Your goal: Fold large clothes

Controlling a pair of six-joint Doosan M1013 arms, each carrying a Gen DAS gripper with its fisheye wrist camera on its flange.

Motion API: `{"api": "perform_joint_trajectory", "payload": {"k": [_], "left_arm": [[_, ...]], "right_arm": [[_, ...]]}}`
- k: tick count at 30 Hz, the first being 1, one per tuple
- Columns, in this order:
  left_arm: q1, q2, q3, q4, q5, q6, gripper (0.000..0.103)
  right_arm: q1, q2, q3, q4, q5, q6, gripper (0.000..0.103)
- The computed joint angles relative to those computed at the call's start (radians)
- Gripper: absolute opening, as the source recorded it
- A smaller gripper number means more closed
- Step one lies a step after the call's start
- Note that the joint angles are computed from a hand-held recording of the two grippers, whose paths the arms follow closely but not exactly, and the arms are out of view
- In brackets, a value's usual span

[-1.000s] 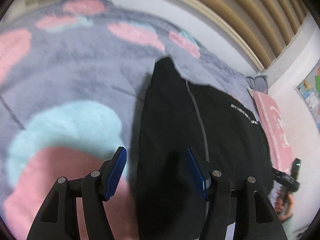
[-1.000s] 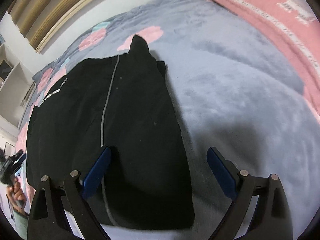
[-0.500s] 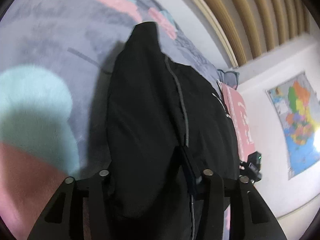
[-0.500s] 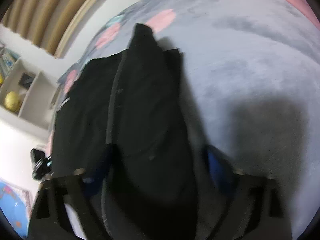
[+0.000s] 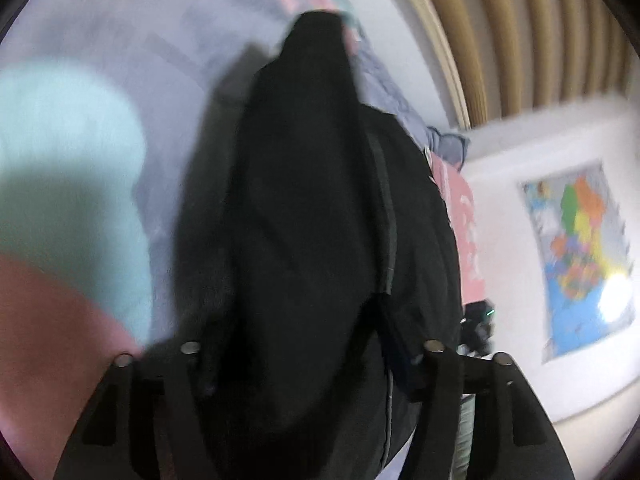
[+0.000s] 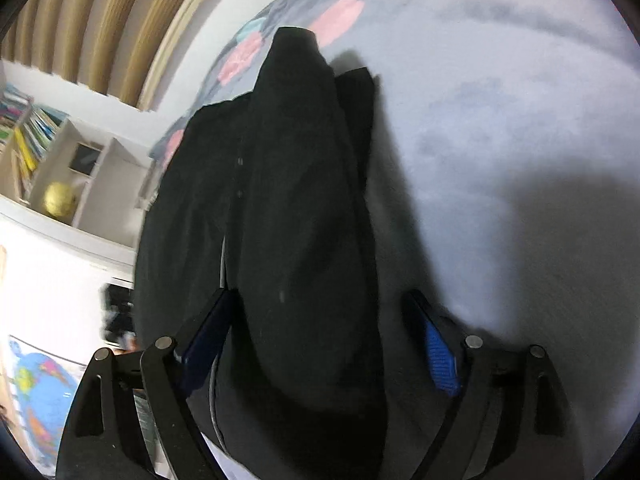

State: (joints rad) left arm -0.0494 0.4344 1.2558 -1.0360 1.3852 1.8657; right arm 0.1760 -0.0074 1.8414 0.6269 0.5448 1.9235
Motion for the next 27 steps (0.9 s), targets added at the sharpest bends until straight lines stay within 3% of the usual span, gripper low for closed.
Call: {"api": "perform_joint_trajectory", "payload": {"k": [1,2,3,5,7,10,15,18,19,20,21,22,24,27], "left_arm": [[0.0,-0.001,0.009,-0.014,-0.009,-0.002,0.066],[0.0,-0.005,0.017,-0.021,-0.017,0.003,0.066],[-0.001,-0.011,0.023,-0.027,-0.024,0.013,0.065],[-0.009,-0.041,0.041,-0.008,-0.068,0.035,0.047],[-0.016,-0.079,0.061,0.008,-0.121,0.086,0.036],[-0.006,-0.122,0.081,-0.063,-0.131,0.157,0.029],[-0.007,-0.225,0.105,-0.103,-0.118,0.253,0.028],[0.01,-0.286,0.145,-0.112,-0.11,0.307,0.027],[0.023,-0.304,0.16,-0.131,-0.101,0.334,0.024],[0.038,-0.319,0.181,-0.189,-0.079,0.374,0.011],[0.055,-0.333,0.202,-0.246,-0.027,0.389,0.011],[0.056,-0.345,0.212,-0.25,-0.027,0.401,0.011],[0.041,-0.399,0.248,-0.12,-0.098,0.413,0.012],[0.048,-0.405,0.293,-0.026,-0.139,0.311,0.012]], "right_arm": [[-0.006,0.006,0.0,0.057,-0.007,-0.057,0.085],[-0.011,0.015,-0.001,0.131,-0.016,-0.139,0.068],[-0.014,0.023,-0.006,0.189,-0.011,-0.201,0.066],[-0.002,0.028,-0.017,0.162,-0.022,-0.198,0.059],[0.013,0.014,-0.016,0.14,-0.052,-0.198,0.051],[0.037,-0.019,-0.006,0.158,-0.106,-0.237,0.042],[0.131,-0.069,-0.063,-0.147,-0.075,-0.02,0.04],[0.228,-0.109,-0.087,-0.412,-0.062,0.197,0.04],[0.249,-0.118,-0.09,-0.464,-0.053,0.246,0.04],[0.285,-0.136,-0.09,-0.55,-0.041,0.326,0.04],[0.305,-0.16,-0.078,-0.588,-0.033,0.36,0.04],[0.334,-0.172,-0.076,-0.652,-0.018,0.424,0.04],[0.378,-0.187,-0.071,-0.721,0.04,0.538,0.04],[0.407,-0.188,-0.05,-0.815,0.114,0.648,0.039]]}}
